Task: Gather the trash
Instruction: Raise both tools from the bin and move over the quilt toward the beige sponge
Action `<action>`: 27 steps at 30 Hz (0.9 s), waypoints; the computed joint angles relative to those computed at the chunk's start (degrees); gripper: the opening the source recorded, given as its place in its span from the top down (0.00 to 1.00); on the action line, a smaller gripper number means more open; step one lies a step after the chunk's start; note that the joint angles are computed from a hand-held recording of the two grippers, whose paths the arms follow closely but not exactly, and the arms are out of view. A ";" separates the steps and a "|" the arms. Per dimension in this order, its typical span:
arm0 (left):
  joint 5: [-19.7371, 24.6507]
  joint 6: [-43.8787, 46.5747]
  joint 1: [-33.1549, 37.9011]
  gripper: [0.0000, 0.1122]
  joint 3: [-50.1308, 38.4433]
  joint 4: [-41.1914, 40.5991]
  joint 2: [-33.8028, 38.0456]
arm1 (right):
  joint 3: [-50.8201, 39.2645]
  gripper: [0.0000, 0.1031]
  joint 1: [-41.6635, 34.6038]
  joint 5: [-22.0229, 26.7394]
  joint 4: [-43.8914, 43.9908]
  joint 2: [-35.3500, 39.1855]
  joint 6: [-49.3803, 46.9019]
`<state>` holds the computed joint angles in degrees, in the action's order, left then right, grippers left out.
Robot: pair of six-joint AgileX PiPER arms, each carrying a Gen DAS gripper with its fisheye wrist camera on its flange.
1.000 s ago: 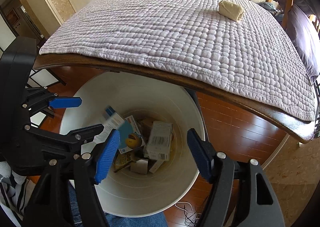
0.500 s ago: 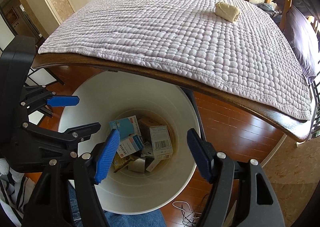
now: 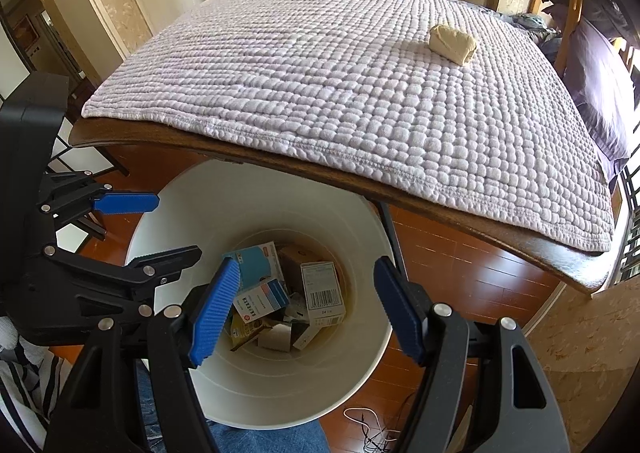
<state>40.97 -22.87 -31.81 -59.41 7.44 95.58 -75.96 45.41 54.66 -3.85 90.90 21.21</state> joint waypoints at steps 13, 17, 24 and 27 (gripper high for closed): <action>1.33 9.34 12.46 0.22 -12.65 -1.77 -3.82 | -17.41 0.23 -10.66 2.15 -4.88 4.97 -7.83; 1.11 16.00 17.61 0.19 -18.84 -3.78 0.53 | -26.92 0.13 -15.82 2.47 -0.48 12.17 -16.12; 5.46 27.46 26.57 0.18 -33.49 -14.29 12.32 | -47.19 0.10 -21.39 8.07 5.48 27.70 -26.14; 7.15 29.09 28.19 0.18 -39.13 -15.80 17.37 | -59.24 0.10 -22.99 13.25 7.35 35.35 -27.21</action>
